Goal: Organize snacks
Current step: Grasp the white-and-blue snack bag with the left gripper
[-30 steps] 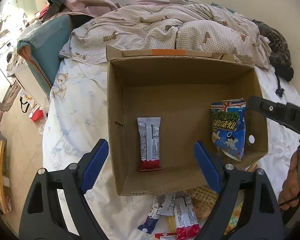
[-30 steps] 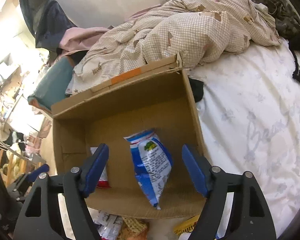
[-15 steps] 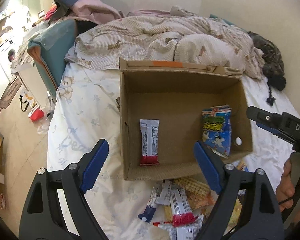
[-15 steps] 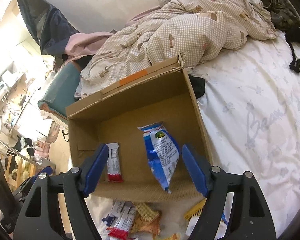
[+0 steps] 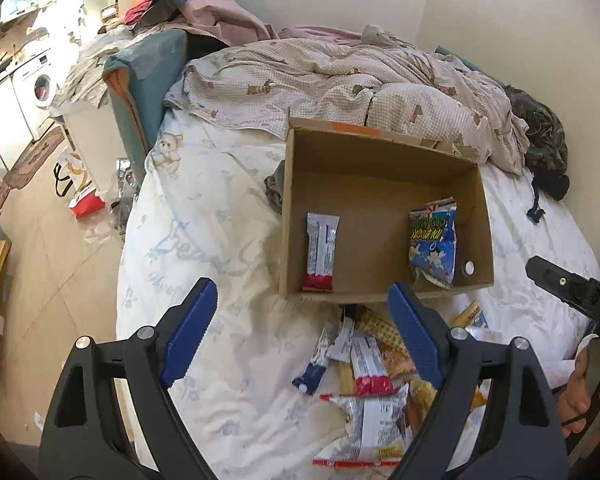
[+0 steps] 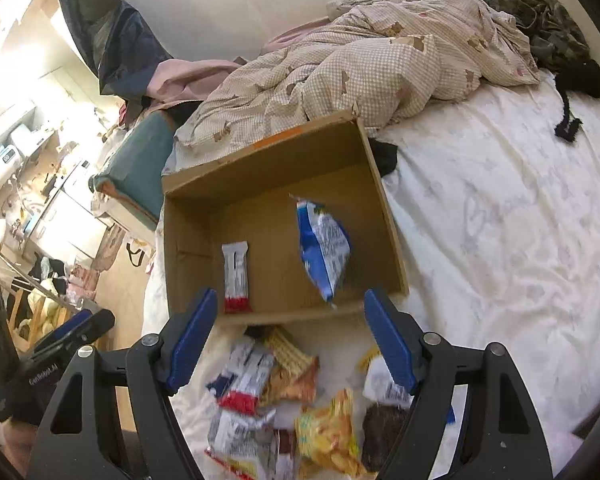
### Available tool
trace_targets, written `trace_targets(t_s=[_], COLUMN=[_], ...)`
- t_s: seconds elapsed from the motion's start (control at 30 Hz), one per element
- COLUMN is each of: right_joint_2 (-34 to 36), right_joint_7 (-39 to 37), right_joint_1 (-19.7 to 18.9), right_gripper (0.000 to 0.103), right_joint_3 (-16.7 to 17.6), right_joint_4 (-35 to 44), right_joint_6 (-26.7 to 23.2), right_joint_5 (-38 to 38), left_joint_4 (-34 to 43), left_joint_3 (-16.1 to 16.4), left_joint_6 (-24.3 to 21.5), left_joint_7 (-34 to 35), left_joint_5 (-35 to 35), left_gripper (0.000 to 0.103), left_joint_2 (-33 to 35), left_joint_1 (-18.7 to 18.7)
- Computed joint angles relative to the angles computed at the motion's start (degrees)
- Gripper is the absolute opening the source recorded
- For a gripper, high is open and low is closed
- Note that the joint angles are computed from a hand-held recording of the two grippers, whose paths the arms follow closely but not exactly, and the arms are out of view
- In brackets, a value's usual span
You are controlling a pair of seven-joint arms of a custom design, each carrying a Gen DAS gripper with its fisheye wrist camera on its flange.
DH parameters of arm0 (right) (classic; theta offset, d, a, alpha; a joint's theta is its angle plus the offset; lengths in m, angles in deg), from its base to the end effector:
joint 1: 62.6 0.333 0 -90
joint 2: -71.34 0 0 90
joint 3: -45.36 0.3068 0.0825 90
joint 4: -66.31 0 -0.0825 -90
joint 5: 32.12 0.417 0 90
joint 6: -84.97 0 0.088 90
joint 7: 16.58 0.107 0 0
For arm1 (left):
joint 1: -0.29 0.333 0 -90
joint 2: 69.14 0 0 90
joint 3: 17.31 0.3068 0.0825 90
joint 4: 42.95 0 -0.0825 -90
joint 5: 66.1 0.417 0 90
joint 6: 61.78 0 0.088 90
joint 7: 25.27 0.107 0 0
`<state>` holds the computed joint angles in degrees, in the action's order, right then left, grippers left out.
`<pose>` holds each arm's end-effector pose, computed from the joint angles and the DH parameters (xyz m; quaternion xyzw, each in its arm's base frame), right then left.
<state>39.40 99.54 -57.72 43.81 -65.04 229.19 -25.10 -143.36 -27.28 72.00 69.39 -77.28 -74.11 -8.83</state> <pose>0.4699 0.0238 0.6361 -0.4830 0.7866 -0.1403 0.3581 0.5781 -0.2082 0.6585 -0.5464 0.7670 -0.3079 0.1357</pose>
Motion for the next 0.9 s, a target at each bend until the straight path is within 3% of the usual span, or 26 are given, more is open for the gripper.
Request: trace_targets(t_s=[0.43,0.6,0.9], right_joint_2=[-7.71,-9.34,-9.46], right_joint_7=[3.26,3.61,5.71], right_joint_1=[0.16,1.01,0.08], right_gripper=[0.079,0.079,0.079], right_joint_3=[0.73,0.14,0.46], right_joint_4=[-5.67,-7.26,-7.80], right_joint_6=[-3.32,-4.90,-5.63], right_joint_5=[0.20,1.69,1.56], left_joint_4=[-6.49,-6.63,-3.72], left_joint_3=[1.11,1.13,0.12], left_joint_6=[-2.45,-7.21,-20.78], left_joint_7=[-1.09,-2.91,-3.37], left_joint_5=[-0.79,-0.69,-4.88], left_gripper=[0.085,0.085,0.085], left_joint_2=[-5.92,-5.52,-0.33], left_joint_1=[0.34,0.54,-0.50])
